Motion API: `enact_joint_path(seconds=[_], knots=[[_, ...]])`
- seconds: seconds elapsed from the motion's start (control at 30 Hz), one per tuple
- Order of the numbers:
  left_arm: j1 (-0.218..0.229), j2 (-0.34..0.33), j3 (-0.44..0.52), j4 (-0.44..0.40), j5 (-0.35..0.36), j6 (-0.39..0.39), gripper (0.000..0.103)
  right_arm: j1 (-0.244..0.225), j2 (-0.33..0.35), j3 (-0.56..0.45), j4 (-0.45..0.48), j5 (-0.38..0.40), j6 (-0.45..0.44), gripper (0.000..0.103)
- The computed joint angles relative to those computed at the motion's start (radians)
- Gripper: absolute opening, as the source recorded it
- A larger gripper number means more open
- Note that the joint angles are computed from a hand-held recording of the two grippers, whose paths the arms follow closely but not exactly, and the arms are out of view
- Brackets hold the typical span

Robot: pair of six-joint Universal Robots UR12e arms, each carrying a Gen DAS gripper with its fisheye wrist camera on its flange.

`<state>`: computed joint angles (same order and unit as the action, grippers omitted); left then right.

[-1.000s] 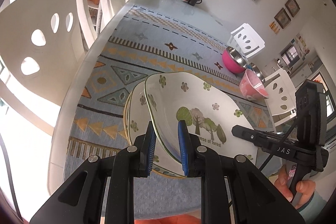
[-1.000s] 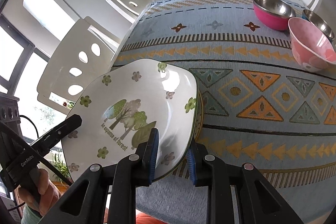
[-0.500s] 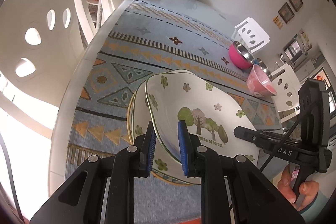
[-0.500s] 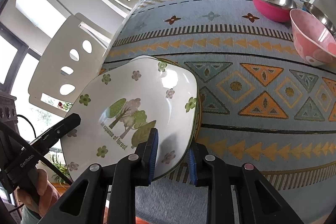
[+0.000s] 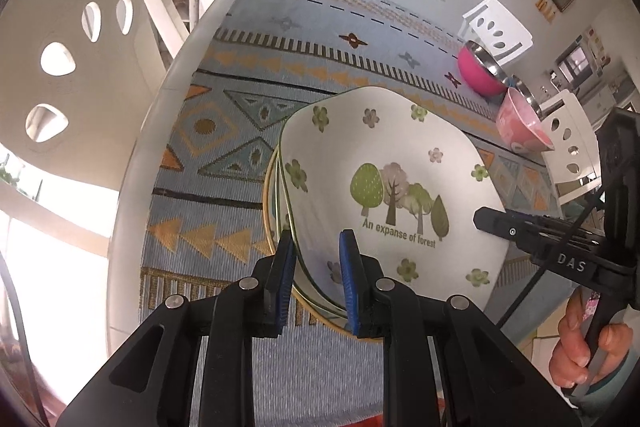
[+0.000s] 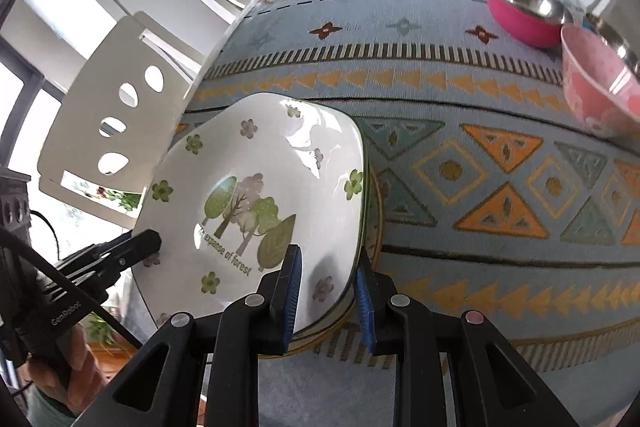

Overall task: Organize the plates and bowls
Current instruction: 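Open both grippers and release the smaller forest plate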

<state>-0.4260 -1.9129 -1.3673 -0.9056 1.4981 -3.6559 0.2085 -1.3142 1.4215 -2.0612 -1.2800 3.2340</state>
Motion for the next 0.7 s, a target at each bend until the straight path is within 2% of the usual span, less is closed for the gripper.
enact_joint_path(seconds=[0.07, 0.17, 0.33, 0.5, 0.63, 0.7], knots=[[0.001, 0.004, 0.001, -0.012, 0.004, 0.006, 0.019, -0.003, 0.001, -0.002, 0.008, -0.001, 0.006, 0.025], [0.004, 0.013, -0.005, 0.008, 0.008, 0.016, 0.021, -0.019, -0.004, 0.005, 0.008, 0.045, 0.024, 0.025], [0.008, 0.013, 0.018, 0.004, 0.026, 0.026, 0.021, -0.014, -0.007, -0.017, 0.018, 0.043, -0.011, 0.025], [0.021, 0.000, 0.049, 0.039, -0.018, 0.018, 0.021, -0.020, 0.002, -0.050, 0.037, 0.064, -0.007, 0.026], [0.019, -0.026, 0.096, 0.059, -0.028, 0.079, 0.021, -0.027, 0.015, -0.071, 0.057, 0.089, 0.002, 0.028], [0.020, -0.046, 0.132, 0.044, -0.044, 0.095, 0.021, -0.036, 0.024, -0.080, 0.078, 0.138, -0.011, 0.030]])
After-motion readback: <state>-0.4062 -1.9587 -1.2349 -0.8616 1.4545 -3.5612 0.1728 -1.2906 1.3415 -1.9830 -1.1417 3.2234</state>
